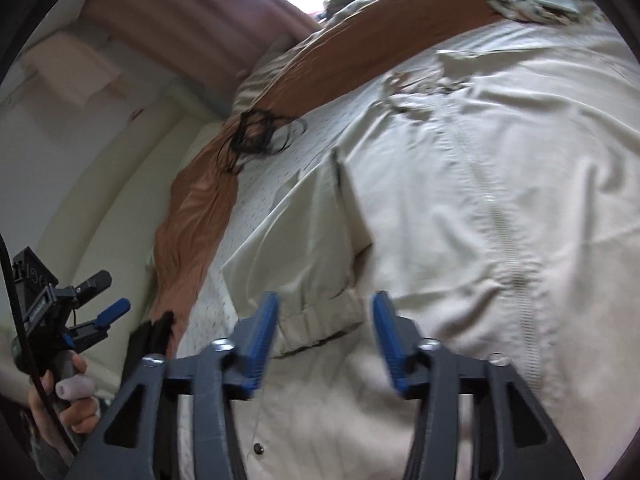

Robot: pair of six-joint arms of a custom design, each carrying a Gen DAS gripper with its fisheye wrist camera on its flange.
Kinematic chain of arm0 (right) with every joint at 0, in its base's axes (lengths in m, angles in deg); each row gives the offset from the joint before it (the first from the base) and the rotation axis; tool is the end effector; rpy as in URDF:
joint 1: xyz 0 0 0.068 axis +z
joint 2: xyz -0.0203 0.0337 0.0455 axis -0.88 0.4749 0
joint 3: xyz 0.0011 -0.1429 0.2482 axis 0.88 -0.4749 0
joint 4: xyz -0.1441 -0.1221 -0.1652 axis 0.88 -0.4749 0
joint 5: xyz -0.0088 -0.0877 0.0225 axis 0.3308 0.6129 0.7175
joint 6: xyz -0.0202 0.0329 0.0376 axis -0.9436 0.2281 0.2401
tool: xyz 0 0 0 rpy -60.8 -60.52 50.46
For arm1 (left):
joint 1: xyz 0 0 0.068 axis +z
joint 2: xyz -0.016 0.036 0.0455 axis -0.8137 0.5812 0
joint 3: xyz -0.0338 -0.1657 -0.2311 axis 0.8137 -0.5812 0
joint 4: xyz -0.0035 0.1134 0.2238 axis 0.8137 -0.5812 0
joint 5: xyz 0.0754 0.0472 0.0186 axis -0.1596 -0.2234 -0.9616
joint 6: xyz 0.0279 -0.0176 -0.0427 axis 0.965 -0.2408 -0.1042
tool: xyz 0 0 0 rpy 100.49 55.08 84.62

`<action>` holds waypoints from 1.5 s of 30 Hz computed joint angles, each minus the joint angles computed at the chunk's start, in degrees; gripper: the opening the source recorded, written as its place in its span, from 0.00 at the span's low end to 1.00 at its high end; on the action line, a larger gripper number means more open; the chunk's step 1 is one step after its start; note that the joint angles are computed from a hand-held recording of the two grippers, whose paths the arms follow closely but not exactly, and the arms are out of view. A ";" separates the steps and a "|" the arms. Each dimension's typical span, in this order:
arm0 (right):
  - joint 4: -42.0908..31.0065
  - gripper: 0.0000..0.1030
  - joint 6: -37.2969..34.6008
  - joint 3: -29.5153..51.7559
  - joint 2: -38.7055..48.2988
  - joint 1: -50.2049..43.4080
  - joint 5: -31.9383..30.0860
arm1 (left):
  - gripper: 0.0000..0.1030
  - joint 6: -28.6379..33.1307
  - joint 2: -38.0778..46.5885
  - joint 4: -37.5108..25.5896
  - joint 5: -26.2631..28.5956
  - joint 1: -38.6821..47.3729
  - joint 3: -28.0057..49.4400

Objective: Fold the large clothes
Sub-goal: 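Grasp the jacket sleeve cuff with the right tool and lift it, then fold the sleeve across the jacket body and release the right tool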

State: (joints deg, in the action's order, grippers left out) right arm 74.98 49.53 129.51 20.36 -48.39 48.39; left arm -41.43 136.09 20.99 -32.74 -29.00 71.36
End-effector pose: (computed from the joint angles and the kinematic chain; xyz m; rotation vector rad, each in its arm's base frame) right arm 0.2743 0.0779 0.2089 0.2076 2.3472 0.8419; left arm 0.2471 0.0951 0.3120 -0.1665 2.4203 -0.5416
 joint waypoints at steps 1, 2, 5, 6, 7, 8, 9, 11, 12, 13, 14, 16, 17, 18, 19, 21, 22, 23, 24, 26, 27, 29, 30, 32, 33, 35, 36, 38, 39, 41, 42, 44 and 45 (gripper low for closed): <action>-0.13 0.79 0.17 1.28 1.59 1.26 0.11 | 0.80 0.78 -0.31 -0.30 0.50 1.51 -0.42; -0.27 0.83 0.29 2.05 2.66 2.19 0.54 | 0.80 2.66 -0.67 -0.98 1.22 4.46 -0.99; -2.21 0.85 -0.53 5.56 6.33 6.50 5.35 | 0.80 7.35 -0.39 -3.13 2.72 10.79 -1.11; -3.68 0.85 -1.48 7.23 7.78 8.08 6.96 | 0.80 8.58 -0.12 -3.90 3.08 12.66 -0.94; -5.40 0.85 -2.52 8.94 9.08 9.84 9.01 | 0.80 9.86 0.14 -4.74 3.75 14.81 -0.79; -6.51 0.85 -3.43 9.86 9.77 10.98 10.53 | 0.80 11.15 0.41 -5.56 4.76 16.92 -0.63; -7.96 0.85 -4.75 11.18 10.70 12.75 12.83 | 0.80 12.48 0.78 -6.50 5.74 18.97 -0.28; -9.85 0.85 -7.42 13.06 12.04 15.71 16.82 | 0.80 14.91 1.31 -8.47 7.62 22.59 -0.01; -10.38 0.85 -8.97 13.70 12.58 17.14 18.39 | 0.80 16.39 1.84 -9.88 8.77 24.42 0.31; -10.53 0.85 -10.43 14.14 13.10 18.51 20.24 | 0.80 17.56 2.30 -11.31 9.59 26.03 0.73; -10.50 0.85 -11.43 14.56 13.72 19.32 21.45 | 0.80 18.96 2.71 -12.73 10.30 27.84 1.02; -11.61 0.85 -12.12 16.30 16.06 21.18 23.69 | 0.80 21.57 3.22 -14.91 11.25 30.92 1.51; -12.95 0.85 -12.25 17.94 17.60 21.47 23.87 | 0.80 22.51 3.14 -15.43 11.67 32.12 1.42; -14.81 0.85 -12.54 20.05 19.65 22.07 24.16 | 0.80 23.64 3.25 -15.98 12.16 33.48 1.36; -17.46 0.85 -13.50 22.95 22.40 22.91 24.90 | 0.80 24.98 3.53 -16.71 12.68 34.94 1.37; -22.80 0.85 -15.24 28.52 27.16 24.38 28.62 | 0.80 27.19 4.08 -17.67 13.27 37.55 0.93; -25.29 0.85 -15.67 30.80 28.93 25.08 30.65 | 0.80 28.14 4.27 -17.67 13.73 38.96 0.25; -27.47 0.84 -16.04 32.71 30.37 25.49 32.33 | 0.80 28.41 4.17 -17.29 13.85 39.73 -0.37; -28.18 0.75 -16.08 33.25 30.56 25.52 33.10 | 0.80 28.64 3.77 -16.41 13.50 40.41 -1.56; -29.16 0.45 -15.97 33.37 29.56 24.70 32.43 | 0.80 29.52 2.96 -15.19 13.39 41.18 -3.92; -30.16 0.25 -16.01 33.67 28.86 23.76 30.22 | 0.80 29.75 2.63 -14.57 13.86 41.70 -5.11; -31.17 0.12 -16.62 33.13 25.96 22.47 29.15 | 0.80 29.91 2.16 -13.85 14.36 42.25 -7.07; -31.40 0.11 -17.45 32.57 23.98 21.89 28.97 | 0.80 29.98 1.94 -13.58 14.53 42.29 -7.88; -31.83 0.10 -18.78 31.75 20.17 21.21 29.67 | 0.80 30.56 0.69 -13.13 14.92 41.91 -9.89; -32.43 0.09 -19.40 31.76 18.37 20.55 29.67 | 0.80 30.95 0.08 -13.00 15.02 41.84 -10.60; -34.18 0.09 -20.41 32.05 14.69 18.78 28.51 | 0.80 31.17 -1.39 -12.51 15.07 41.31 -12.17; -35.23 0.09 -20.99 32.40 12.79 17.71 27.68 | 0.80 31.52 -1.73 -12.56 15.02 41.21 -12.73; -36.90 0.08 -21.87 33.65 10.33 15.95 26.48 | 0.80 32.12 -2.58 -12.70 14.88 40.98 -13.64; -38.05 0.08 -22.58 35.17 9.78 14.50 25.59 | 0.80 32.42 -3.24 -12.51 14.77 40.82 -14.12; -40.22 0.08 -23.12 37.22 8.00 12.21 24.23 | 0.80 32.72 -4.30 -12.15 14.63 40.75 -14.86; -41.52 0.08 -23.50 38.57 7.06 10.89 23.60 | 0.80 32.87 -4.49 -12.18 14.58 40.71 -15.06; -43.46 0.08 -23.87 41.27 6.09 8.77 22.67 | 0.80 33.06 -5.12 -12.00 14.10 40.37 -15.47; -44.57 0.08 -24.17 42.55 5.45 7.21 21.59 | 0.80 33.06 -5.62 -11.61 13.71 40.07 -15.79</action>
State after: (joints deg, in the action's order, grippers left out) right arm 30.42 25.36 172.06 25.81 -41.18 69.98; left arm -8.36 130.48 9.38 -19.03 11.07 55.57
